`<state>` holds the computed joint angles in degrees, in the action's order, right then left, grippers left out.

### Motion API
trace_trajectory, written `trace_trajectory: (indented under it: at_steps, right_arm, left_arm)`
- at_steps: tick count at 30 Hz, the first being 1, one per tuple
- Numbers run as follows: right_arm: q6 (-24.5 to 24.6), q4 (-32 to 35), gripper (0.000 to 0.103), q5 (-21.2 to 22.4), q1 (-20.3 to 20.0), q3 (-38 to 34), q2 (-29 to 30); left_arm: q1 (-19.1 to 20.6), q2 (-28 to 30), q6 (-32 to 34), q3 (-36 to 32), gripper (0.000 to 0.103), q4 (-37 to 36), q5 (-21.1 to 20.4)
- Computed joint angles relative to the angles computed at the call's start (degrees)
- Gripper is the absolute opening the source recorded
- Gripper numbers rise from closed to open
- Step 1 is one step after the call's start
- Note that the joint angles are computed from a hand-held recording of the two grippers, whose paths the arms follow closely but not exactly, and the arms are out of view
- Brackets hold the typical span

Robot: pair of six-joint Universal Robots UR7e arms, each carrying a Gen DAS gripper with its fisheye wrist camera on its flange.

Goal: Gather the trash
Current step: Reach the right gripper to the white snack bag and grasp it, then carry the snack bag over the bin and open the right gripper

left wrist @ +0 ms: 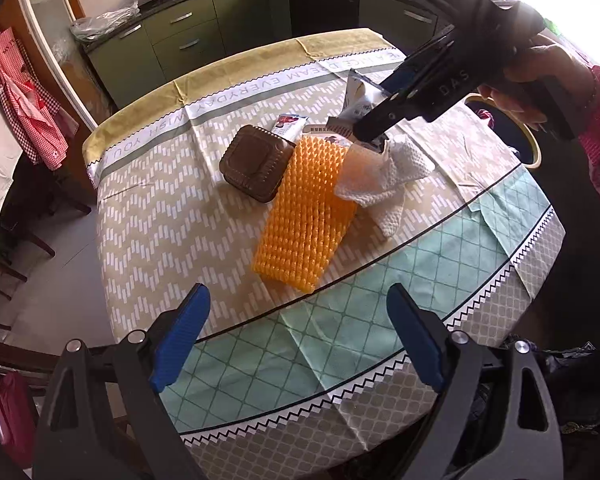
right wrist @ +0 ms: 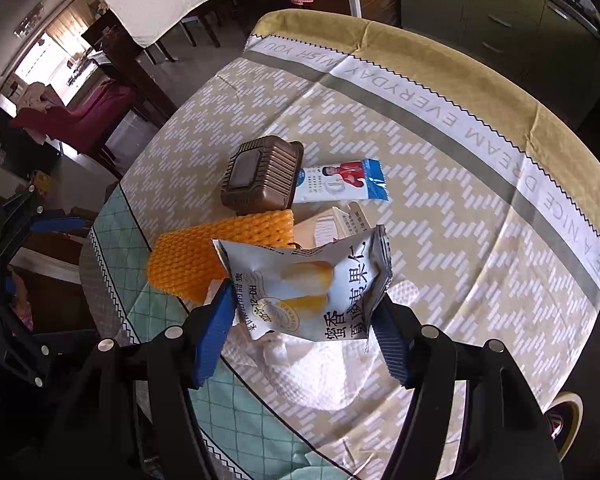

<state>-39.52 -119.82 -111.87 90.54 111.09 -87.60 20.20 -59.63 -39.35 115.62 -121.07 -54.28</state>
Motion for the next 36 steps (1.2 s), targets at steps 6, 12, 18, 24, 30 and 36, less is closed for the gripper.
trace_trajectory:
  at_steps: [6,12,18,24,30,36]
  right_arm:
    - [-0.6,2.99,0.065,2.8,-3.94,-0.8,-6.19]
    - [-2.13,3.59,0.065,3.97,-13.48,-2.11,-14.6]
    - [-3.11,1.1,0.066,4.96,-28.72,-5.98,-18.9]
    - [-3.63,-4.2,0.077,4.4,-39.64,-9.92,-15.73]
    - [-4.55,-10.69,0.09,5.09,-42.16,-10.02,-13.41]
    - [-4.93,-9.65,0.09,11.54,-43.23,-6.38,-18.52]
  left_arm:
    - [-0.55,2.38,2.52,-2.09,0.085,-1.03,-0.45]
    - [-1.26,5.43,6.04,-4.48,0.085,-3.01,-1.37]
    - [-1.42,9.11,9.55,-7.14,0.085,-5.31,-2.64]
    - [-1.37,12.05,11.46,-9.86,0.085,-5.11,-3.29]
    - [-1.46,12.68,11.62,-10.69,0.085,-3.91,-3.21]
    - [0.19,10.85,9.99,-10.59,0.085,-2.63,-2.06]
